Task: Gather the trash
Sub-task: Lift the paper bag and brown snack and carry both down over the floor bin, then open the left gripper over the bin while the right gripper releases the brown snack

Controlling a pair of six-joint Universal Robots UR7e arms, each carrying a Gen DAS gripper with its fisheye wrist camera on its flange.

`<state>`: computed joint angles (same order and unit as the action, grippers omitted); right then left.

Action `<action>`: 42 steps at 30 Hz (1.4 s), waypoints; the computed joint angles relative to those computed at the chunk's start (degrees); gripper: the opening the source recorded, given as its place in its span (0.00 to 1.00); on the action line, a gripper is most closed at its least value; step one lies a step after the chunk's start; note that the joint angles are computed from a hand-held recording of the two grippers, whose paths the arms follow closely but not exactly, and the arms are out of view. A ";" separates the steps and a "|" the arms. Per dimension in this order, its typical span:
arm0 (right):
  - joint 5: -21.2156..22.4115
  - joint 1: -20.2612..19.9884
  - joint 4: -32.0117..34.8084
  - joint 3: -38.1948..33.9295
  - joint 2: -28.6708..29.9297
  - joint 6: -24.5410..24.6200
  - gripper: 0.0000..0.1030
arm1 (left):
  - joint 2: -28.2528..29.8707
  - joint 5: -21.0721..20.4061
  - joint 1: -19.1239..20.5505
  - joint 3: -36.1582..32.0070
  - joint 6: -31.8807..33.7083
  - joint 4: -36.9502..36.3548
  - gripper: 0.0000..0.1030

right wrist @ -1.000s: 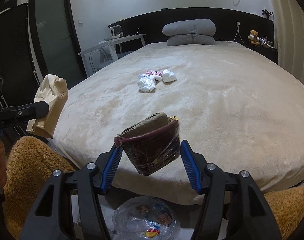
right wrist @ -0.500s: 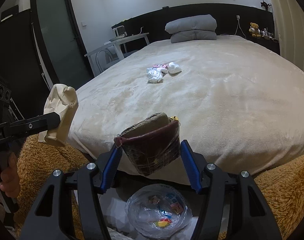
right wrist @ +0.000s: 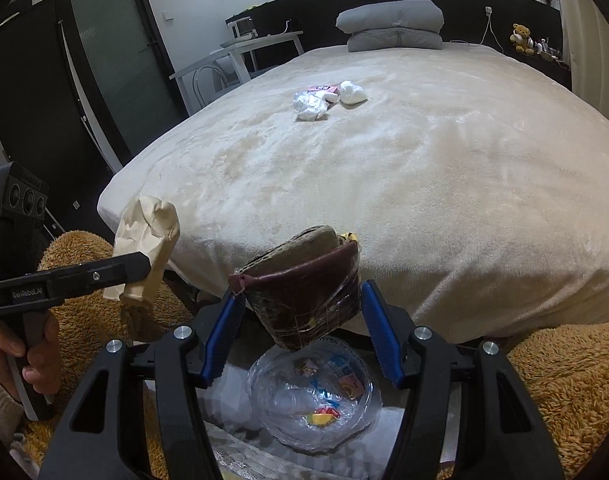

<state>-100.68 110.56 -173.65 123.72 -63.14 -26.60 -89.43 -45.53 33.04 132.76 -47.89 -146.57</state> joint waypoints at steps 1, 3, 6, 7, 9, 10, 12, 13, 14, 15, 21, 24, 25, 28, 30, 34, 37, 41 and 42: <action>-0.31 -0.05 0.79 -0.32 0.21 0.38 0.58 | 0.05 -0.68 0.53 0.26 0.06 -0.50 0.46; -0.84 -0.14 2.37 -0.97 0.69 1.01 0.58 | 0.30 -2.13 1.65 0.80 0.39 -1.93 0.46; -1.95 -0.21 4.73 -1.99 1.70 2.19 0.58 | 1.21 -4.74 3.77 1.08 0.45 -3.71 0.46; -2.43 -0.20 5.59 -2.41 2.14 2.64 0.58 | 1.60 -5.68 4.54 1.11 0.52 -4.26 0.46; -3.51 -0.18 7.55 -3.47 3.16 3.58 0.58 | 2.35 -7.52 6.10 1.03 0.44 -4.97 0.46; -4.18 -0.15 8.64 -4.26 3.91 4.28 0.58 | 2.72 -8.50 6.93 0.95 0.32 -5.27 0.46; -5.17 -0.26 11.00 -5.63 5.09 5.60 0.58 | 3.52 -10.34 8.52 0.50 0.05 -5.19 0.46; -5.78 -0.34 12.33 -6.37 5.68 6.37 0.58 | 3.97 -11.15 9.26 0.11 -0.06 -4.84 0.46; -6.43 -0.42 13.57 -7.02 6.28 7.21 0.58 | 4.20 -11.85 9.82 -0.04 -0.21 -4.54 0.46; -7.02 -0.54 14.97 -7.78 6.95 8.08 0.58 | 4.55 -12.70 10.50 -0.31 -0.30 -4.30 0.46; -9.64 -0.98 23.29 -11.93 10.46 12.68 0.57 | 7.02 -18.04 14.97 -2.77 -0.45 -1.15 0.46; -9.35 -1.99 27.84 -13.62 11.63 15.59 0.57 | 8.29 -19.57 16.46 -3.93 0.26 0.66 0.46; -9.85 -2.09 28.94 -14.17 12.10 16.30 0.57 | 8.55 -19.97 16.75 -4.11 0.27 1.15 0.46; -10.03 -2.53 32.28 -15.57 13.14 18.72 0.57 | 8.66 -21.04 17.90 -4.40 -0.30 2.65 0.46; -10.80 -2.75 34.15 -16.53 14.21 20.30 0.57 | 9.02 -21.69 19.05 -4.60 -0.54 3.37 0.46; -11.53 -3.05 38.67 -18.78 16.59 23.30 0.57 | 9.46 -23.67 21.06 -4.90 -1.25 4.15 0.46; -11.60 -3.25 41.08 -19.61 17.41 24.28 0.57 | 9.83 -25.36 22.35 -4.86 -2.39 4.76 0.46; -11.77 -3.66 43.44 -20.55 18.45 26.20 0.57 | 10.60 -26.74 23.33 -4.94 -3.35 6.15 0.46; -11.67 -3.72 44.07 -20.88 18.78 26.84 0.57 | 10.79 -26.93 23.47 -5.04 -3.45 6.56 0.46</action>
<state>-112.35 106.84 -129.58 102.84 -44.35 0.24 -78.64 -72.46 56.51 127.72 -51.34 -140.01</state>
